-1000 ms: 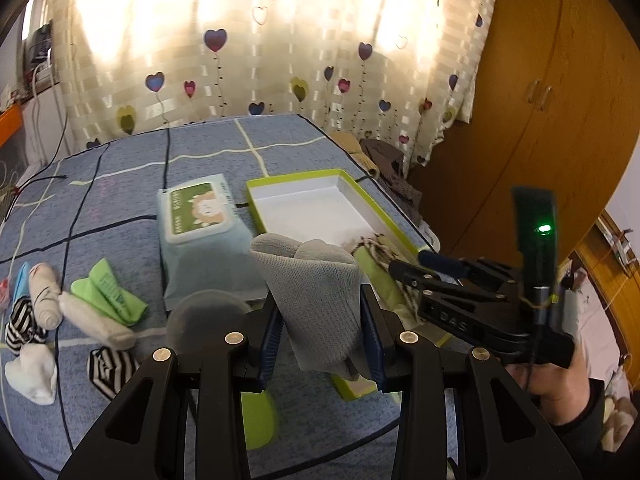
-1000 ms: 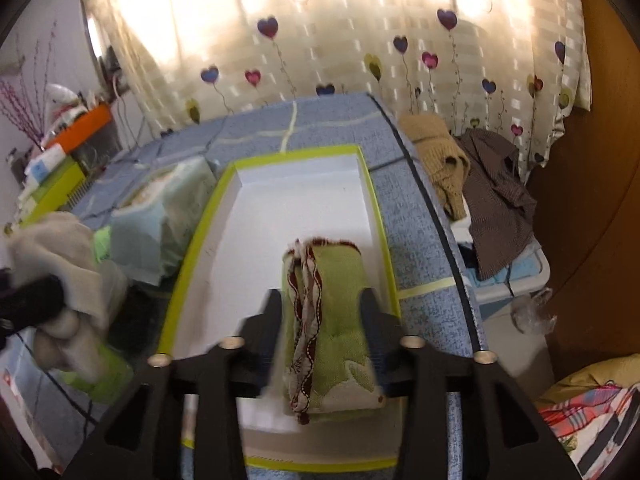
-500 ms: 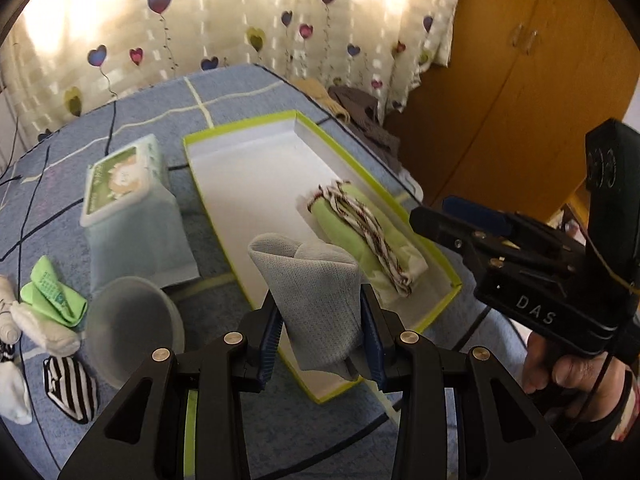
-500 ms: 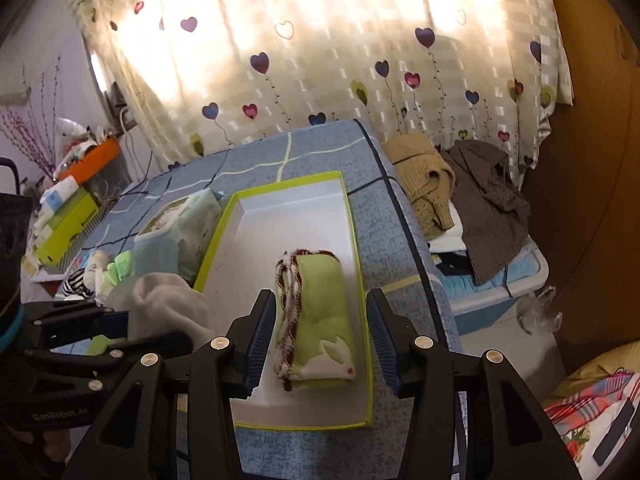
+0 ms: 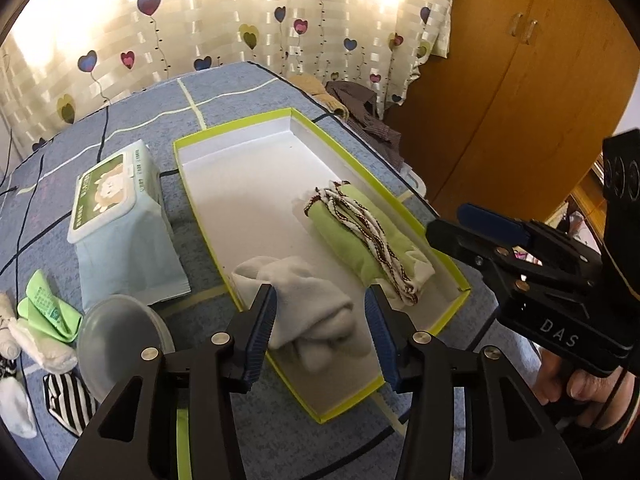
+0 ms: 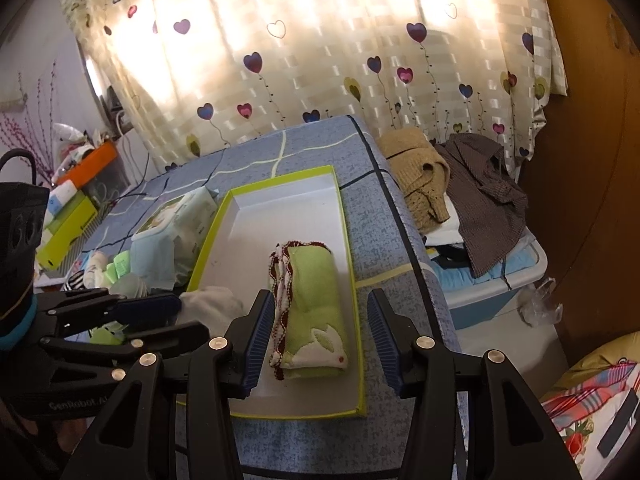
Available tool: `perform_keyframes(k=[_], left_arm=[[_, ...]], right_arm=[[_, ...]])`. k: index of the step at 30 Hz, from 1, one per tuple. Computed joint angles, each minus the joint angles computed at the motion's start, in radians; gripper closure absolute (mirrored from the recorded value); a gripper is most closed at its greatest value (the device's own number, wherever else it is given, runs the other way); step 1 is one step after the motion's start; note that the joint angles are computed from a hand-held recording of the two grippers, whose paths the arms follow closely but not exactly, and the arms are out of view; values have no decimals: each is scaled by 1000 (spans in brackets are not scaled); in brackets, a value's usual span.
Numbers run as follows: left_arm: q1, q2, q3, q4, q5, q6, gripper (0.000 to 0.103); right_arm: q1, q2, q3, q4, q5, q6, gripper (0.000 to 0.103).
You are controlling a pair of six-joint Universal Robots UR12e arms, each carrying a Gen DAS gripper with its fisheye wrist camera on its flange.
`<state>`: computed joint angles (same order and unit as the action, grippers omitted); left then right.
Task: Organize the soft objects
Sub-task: 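Lower the grey sock into the box beside the towel and open the left gripper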
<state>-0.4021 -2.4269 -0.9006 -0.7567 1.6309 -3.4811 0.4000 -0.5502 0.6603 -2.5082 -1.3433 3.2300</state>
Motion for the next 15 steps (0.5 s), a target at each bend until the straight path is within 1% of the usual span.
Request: perform_keyframes(k=[4, 7, 12, 15], left_arm=[[-6, 15, -21, 29, 17, -5, 56], [-10, 32, -47, 59, 15, -12, 56], [-16, 65, -96, 111, 15, -23, 56], [-18, 84, -124, 141, 18, -35, 56]], right_arm=[[0, -20, 35, -26, 2, 3, 55], [2, -38, 65, -47, -3, 0, 54], [5, -80, 139, -115, -11, 20, 47], [7, -106, 184, -143, -12, 23, 46]])
